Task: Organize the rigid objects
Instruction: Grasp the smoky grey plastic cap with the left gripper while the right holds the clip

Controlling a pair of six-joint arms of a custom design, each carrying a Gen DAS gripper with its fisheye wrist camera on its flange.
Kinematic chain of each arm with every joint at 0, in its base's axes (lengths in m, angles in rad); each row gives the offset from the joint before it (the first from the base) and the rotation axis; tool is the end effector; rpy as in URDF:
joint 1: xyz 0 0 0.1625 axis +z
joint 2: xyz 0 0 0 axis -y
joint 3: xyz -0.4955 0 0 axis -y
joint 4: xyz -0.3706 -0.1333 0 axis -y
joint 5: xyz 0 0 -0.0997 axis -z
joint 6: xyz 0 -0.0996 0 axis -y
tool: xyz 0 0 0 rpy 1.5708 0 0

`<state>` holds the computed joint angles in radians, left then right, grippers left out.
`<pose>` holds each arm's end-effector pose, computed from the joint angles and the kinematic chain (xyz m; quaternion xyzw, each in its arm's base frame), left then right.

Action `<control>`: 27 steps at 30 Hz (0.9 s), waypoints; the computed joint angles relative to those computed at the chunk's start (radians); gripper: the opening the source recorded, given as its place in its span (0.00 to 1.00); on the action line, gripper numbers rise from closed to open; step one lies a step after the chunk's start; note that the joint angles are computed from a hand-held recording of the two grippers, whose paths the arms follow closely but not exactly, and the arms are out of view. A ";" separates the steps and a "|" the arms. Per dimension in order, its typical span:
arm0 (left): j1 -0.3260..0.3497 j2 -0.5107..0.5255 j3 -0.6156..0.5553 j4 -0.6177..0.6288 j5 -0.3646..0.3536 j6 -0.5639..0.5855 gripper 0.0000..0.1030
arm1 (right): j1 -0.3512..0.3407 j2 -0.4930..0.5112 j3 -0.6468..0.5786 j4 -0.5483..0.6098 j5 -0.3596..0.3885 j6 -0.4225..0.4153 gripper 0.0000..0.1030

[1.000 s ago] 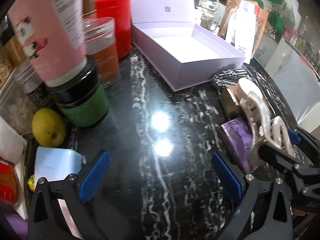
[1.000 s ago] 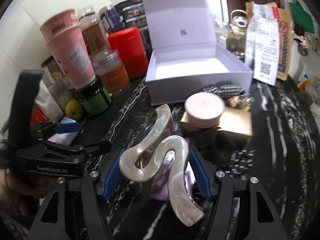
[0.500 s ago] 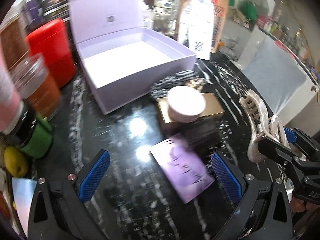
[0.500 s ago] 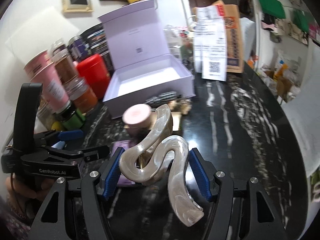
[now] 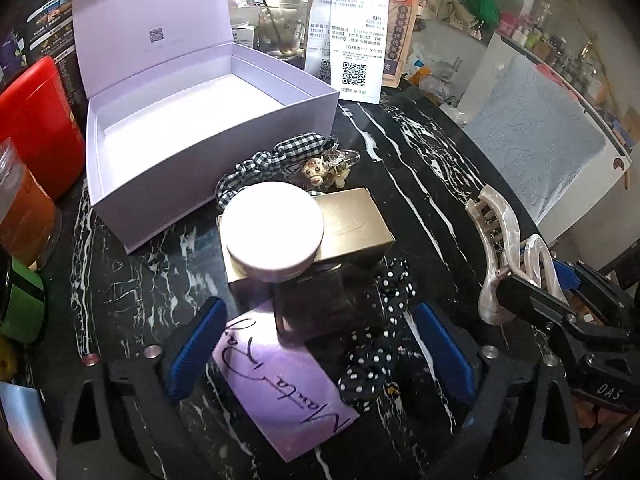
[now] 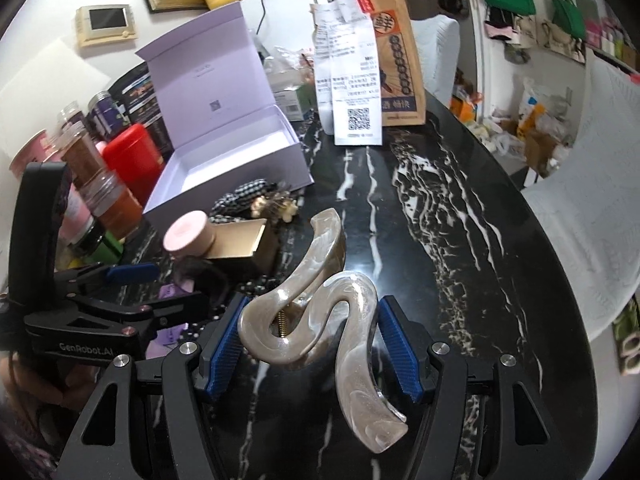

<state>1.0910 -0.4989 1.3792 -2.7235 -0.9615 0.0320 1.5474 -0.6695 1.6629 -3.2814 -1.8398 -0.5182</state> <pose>-0.1955 -0.7879 0.0620 0.1998 0.9247 -0.1923 0.2610 0.0897 -0.7314 0.1527 0.1816 -0.9112 0.3015 0.2140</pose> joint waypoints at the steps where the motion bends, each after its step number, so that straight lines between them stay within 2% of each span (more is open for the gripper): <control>1: 0.000 0.006 -0.010 0.011 0.008 -0.010 0.84 | -0.003 0.001 -0.004 0.007 0.003 0.001 0.63; 7: 0.006 0.025 -0.045 0.070 0.020 -0.055 0.82 | -0.012 0.005 -0.021 0.039 0.011 0.002 0.63; 11: 0.001 0.033 -0.048 0.065 0.040 -0.047 0.81 | -0.015 0.009 -0.035 0.058 0.010 0.007 0.64; 13: -0.004 0.038 -0.042 0.043 0.072 -0.040 0.63 | -0.016 0.011 -0.040 0.066 0.011 0.010 0.64; 14: -0.007 0.040 -0.042 0.040 0.081 -0.034 0.59 | -0.017 0.011 -0.041 0.068 0.011 0.011 0.64; 21: 0.001 0.023 -0.018 0.012 0.038 -0.037 0.59 | -0.018 0.013 -0.047 0.075 0.011 0.017 0.64; 27: -0.007 0.008 0.007 -0.027 0.036 -0.021 0.59 | -0.014 0.013 -0.048 0.079 0.018 0.008 0.64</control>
